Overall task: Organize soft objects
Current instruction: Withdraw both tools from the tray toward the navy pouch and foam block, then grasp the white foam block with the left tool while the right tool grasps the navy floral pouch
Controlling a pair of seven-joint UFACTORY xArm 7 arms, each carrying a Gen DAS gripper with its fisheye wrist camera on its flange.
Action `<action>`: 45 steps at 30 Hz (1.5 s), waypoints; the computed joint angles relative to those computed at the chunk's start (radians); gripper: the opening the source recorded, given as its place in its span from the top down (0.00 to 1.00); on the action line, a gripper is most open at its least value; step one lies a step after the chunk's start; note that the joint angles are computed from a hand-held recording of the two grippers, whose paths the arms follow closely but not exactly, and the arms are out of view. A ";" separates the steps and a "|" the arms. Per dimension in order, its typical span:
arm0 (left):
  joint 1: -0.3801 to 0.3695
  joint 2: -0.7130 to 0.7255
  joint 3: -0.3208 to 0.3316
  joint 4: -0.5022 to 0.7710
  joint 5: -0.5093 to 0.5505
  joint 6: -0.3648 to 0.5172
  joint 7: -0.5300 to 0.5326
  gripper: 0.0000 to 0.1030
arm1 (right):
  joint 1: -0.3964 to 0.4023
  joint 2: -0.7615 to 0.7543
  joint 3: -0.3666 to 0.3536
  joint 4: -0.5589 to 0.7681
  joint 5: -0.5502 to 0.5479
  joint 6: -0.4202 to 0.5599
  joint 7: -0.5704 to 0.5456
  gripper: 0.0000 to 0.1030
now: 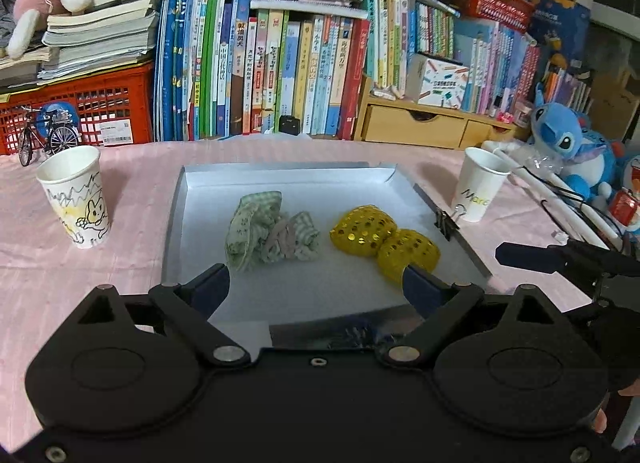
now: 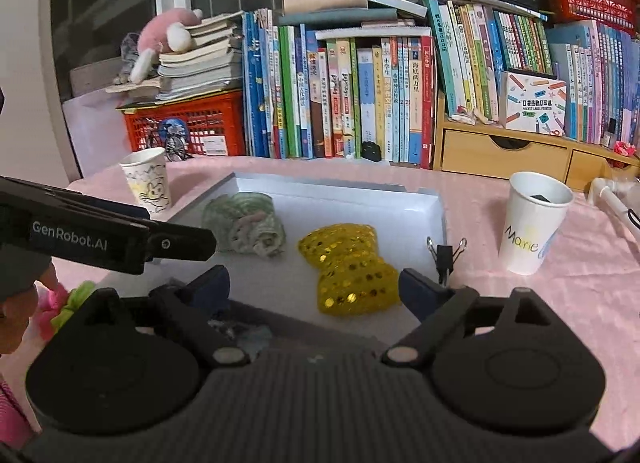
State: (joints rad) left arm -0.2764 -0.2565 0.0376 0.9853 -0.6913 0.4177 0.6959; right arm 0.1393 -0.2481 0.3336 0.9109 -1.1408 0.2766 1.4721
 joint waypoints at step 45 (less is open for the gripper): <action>-0.128 -0.148 0.161 -0.285 0.111 -0.244 -0.048 0.04 | 0.198 -0.011 0.030 -0.075 -0.358 0.188 0.296 0.00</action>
State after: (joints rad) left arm -0.4041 -0.4045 0.1981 0.7006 -0.5808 0.1737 0.6483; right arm 0.3368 -0.2594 0.3637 0.8354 -1.4985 0.4648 1.7676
